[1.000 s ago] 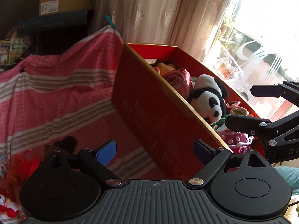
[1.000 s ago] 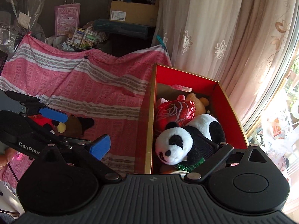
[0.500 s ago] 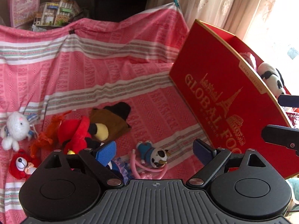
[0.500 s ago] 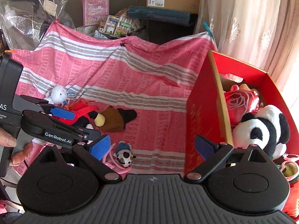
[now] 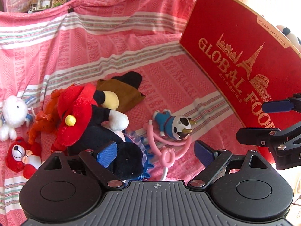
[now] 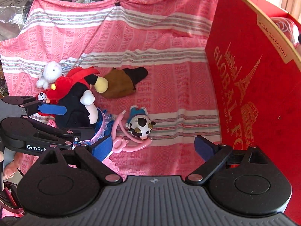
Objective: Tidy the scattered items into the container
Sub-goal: 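Lower both tools toward the blue cow figurine with pink tube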
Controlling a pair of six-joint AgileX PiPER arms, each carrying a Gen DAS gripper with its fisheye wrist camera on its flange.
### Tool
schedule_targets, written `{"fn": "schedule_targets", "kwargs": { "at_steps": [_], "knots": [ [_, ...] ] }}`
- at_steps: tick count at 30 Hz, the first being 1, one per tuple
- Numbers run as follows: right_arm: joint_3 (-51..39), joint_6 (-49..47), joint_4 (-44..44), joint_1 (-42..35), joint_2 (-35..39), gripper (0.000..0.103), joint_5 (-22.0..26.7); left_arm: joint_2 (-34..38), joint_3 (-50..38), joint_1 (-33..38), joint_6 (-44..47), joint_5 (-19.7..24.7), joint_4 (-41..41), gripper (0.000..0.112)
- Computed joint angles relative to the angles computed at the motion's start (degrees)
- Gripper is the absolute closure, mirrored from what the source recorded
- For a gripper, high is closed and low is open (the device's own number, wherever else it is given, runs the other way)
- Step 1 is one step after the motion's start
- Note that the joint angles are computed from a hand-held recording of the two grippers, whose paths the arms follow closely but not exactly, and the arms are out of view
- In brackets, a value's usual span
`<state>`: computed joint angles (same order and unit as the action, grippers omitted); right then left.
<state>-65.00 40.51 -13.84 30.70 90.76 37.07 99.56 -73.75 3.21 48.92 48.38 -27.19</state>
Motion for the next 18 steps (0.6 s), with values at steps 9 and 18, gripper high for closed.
{"fn": "schedule_targets", "kwargs": {
  "at_steps": [9, 18],
  "knots": [
    [-1.3, -2.7, 4.4, -2.7, 4.0, 0.010, -1.4, 2.5, -1.0, -0.3, -0.2, -1.7, 1.8, 0.018],
    [-3.7, -3.2, 4.1, -3.2, 9.0, 0.023, -3.5, 2.1, 2.5, 1.9, 8.8, -4.9, -3.4, 0.017]
  ]
}}
